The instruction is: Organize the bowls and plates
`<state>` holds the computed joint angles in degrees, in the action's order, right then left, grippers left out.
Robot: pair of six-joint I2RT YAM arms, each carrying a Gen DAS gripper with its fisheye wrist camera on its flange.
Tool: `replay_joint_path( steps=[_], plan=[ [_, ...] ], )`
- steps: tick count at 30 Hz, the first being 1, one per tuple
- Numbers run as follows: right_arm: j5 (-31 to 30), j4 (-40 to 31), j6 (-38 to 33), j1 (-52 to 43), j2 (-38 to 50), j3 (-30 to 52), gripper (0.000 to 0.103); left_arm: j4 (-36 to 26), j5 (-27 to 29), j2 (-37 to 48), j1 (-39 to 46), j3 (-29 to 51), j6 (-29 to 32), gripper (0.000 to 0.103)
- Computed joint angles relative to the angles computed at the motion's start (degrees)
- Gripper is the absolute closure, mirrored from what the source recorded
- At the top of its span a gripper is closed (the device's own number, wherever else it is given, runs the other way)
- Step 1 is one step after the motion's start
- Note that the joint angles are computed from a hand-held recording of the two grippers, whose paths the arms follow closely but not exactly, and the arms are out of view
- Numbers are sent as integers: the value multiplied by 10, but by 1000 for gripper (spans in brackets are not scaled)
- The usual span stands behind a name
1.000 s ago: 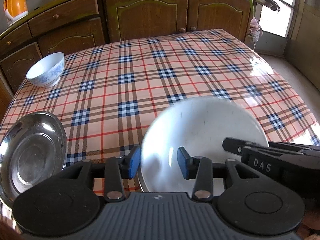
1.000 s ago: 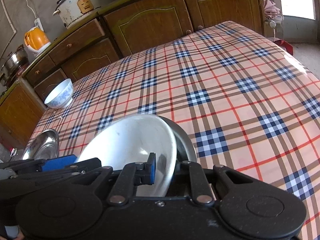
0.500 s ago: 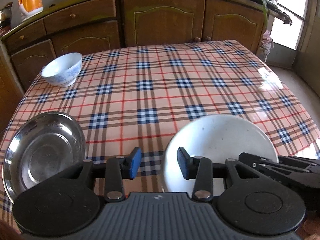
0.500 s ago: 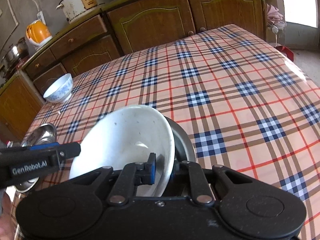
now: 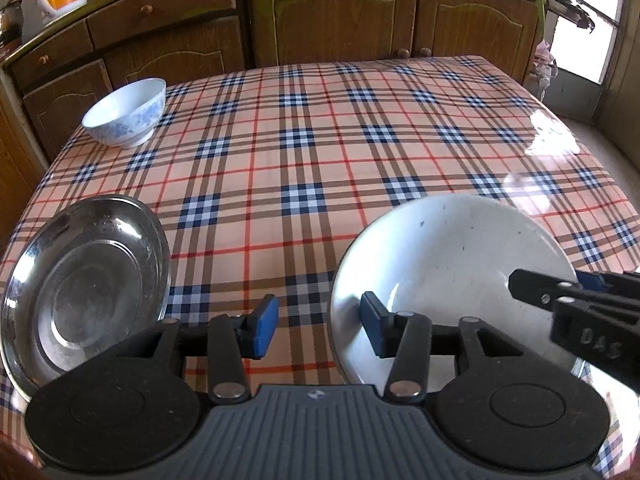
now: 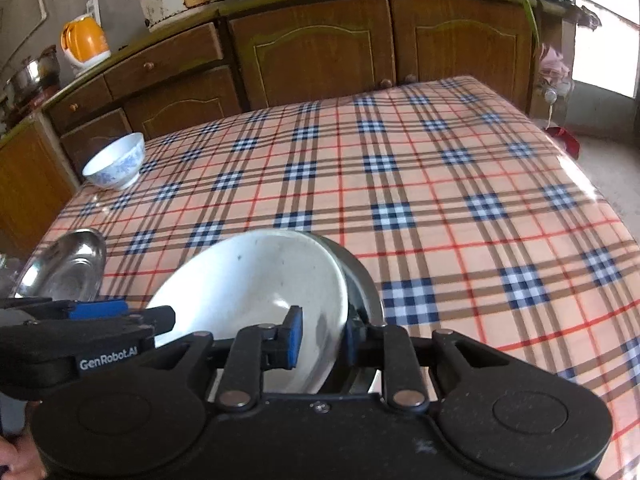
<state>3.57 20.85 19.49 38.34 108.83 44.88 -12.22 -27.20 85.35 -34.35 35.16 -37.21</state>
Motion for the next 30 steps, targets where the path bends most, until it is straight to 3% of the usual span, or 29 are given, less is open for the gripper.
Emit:
replay_joint_path(
  steps=[4,8,10,12,14,17,25,30],
  plan=[
    [6,-18,-4,4,-7,0,76,4,4,-3,2,-2,0,52],
    [-12,-49,-5,1,-22,3,68,4,2,0,0,0,-2,50],
    [-44,-64,-5,-9,-31,5,58,6,1,2,-1,-1,-1,49],
    [-80,-67,6,-24,-39,3,39,8,2,2,-1,-2,-2,47],
    [-108,-63,25,-41,-46,-3,33,10,2,2,-3,-2,-2,47],
    [-158,-46,63,-70,-50,-14,33,10,-1,4,-6,-1,-5,47],
    [-133,-7,77,-80,-90,-49,32,0,-4,-10,-10,-1,-16,48],
    [-89,-9,54,-44,-100,-47,32,-14,-8,-48,-11,-4,-22,43]
  ],
)
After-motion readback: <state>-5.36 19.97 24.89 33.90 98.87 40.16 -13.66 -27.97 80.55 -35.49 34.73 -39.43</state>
